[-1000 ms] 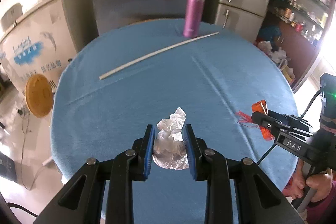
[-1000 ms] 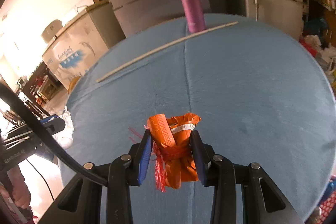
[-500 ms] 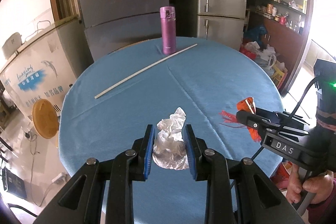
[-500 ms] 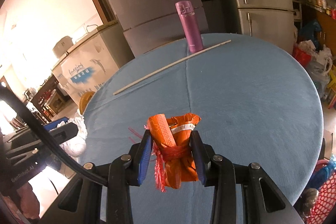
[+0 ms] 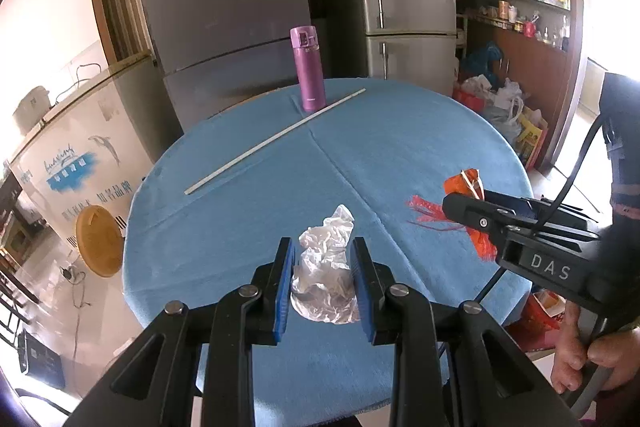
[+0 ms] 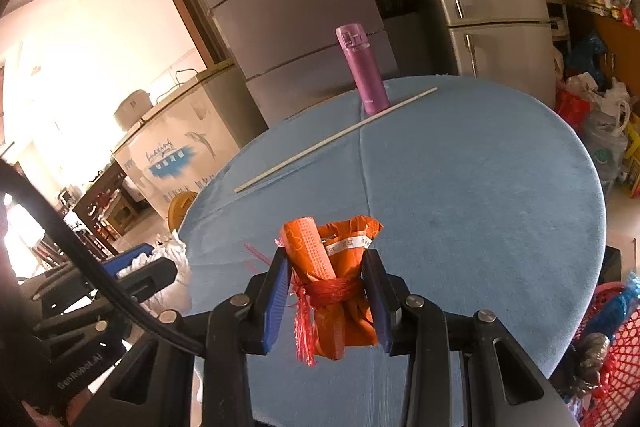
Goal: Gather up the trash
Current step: 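Carry the tissue with the left gripper while the right carries the wrapper toward the basket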
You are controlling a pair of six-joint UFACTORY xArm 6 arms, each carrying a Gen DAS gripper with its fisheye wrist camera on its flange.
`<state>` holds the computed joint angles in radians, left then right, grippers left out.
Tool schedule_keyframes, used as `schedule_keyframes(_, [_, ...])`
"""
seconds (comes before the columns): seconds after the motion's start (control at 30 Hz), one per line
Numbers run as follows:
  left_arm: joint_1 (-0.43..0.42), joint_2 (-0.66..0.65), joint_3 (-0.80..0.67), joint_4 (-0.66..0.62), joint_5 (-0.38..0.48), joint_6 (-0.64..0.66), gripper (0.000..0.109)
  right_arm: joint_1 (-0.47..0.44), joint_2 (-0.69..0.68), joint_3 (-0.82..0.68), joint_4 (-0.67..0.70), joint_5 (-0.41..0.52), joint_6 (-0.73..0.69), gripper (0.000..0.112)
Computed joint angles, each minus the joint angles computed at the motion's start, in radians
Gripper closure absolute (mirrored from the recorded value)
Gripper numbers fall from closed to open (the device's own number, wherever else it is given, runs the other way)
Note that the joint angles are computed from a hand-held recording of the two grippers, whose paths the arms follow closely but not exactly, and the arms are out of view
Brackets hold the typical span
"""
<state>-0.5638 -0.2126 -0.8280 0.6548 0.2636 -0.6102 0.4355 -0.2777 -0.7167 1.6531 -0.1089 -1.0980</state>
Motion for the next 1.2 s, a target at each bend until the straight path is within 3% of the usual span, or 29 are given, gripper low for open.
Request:
schedule_keyframes(0.17, [-0.017, -0.02, 0.002, 0.103, 0.009, -0.073, 0.079, 0.0, -0.029, -0.023, 0.219, -0.02, -0.221, 0.073])
schedule_keyframes(0.33, [-0.027, -0.013, -0.004, 0.098, 0.001, -0.067, 0.079, -0.02, -0.037, -0.058, 0.434, -0.036, -0.446, 0.073])
schedule_keyframes(0.7, [-0.054, 0.095, -0.089, 0.025, 0.025, 0.01, 0.079, -0.068, -0.019, 0.018, 0.111, 0.026, -0.082, 0.073])
schedule_keyframes(0.97, [-0.073, 0.202, -0.178, -0.053, 0.052, 0.097, 0.079, -0.161, 0.042, 0.017, -0.027, 0.108, 0.078, 0.073])
schedule_keyframes(1.2, [-0.077, 0.286, -0.245, -0.141, 0.076, 0.18, 0.079, -0.221, 0.105, -0.003, -0.067, 0.162, 0.134, 0.073])
